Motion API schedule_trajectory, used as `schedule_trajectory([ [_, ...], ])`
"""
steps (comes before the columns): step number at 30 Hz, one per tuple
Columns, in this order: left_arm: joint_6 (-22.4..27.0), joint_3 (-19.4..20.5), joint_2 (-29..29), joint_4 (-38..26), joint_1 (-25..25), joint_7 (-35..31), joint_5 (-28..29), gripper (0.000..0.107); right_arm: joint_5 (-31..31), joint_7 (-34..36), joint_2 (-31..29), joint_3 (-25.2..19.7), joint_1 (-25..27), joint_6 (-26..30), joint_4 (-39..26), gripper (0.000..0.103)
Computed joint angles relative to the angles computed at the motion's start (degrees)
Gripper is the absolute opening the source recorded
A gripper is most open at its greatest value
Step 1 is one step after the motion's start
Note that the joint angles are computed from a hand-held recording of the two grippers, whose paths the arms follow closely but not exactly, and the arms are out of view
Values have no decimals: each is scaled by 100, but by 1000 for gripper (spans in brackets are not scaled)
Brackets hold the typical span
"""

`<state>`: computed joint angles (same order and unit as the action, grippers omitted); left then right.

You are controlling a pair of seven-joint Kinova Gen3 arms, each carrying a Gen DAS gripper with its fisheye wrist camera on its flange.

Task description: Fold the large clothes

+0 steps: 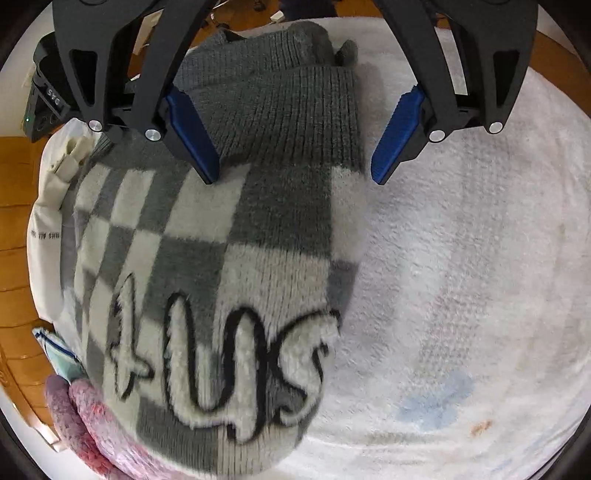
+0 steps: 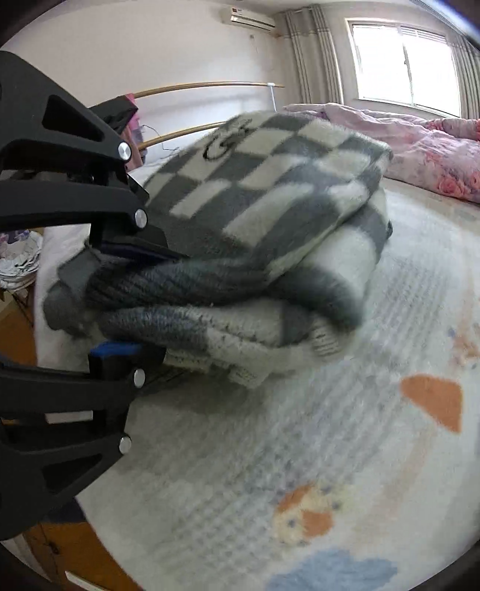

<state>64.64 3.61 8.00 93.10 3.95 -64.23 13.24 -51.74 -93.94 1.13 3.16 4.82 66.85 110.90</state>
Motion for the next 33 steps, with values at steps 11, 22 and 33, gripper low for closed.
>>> schedule_trajectory([
  [11, -13, 7, 36, -1309, 65, -74, -665, 85, 1578, 92, 502, -418, -190, 485, -2415, 3],
  [22, 649, -13, 2072, -3153, 171, -651, -935, 90, 2846, -372, 3048, -677, -1531, 373, -5024, 0],
  [33, 579, -1, 2149, -3130, 1, -797, -630, 95, 2850, -350, 2492, -1103, -1036, 846, -4473, 2],
])
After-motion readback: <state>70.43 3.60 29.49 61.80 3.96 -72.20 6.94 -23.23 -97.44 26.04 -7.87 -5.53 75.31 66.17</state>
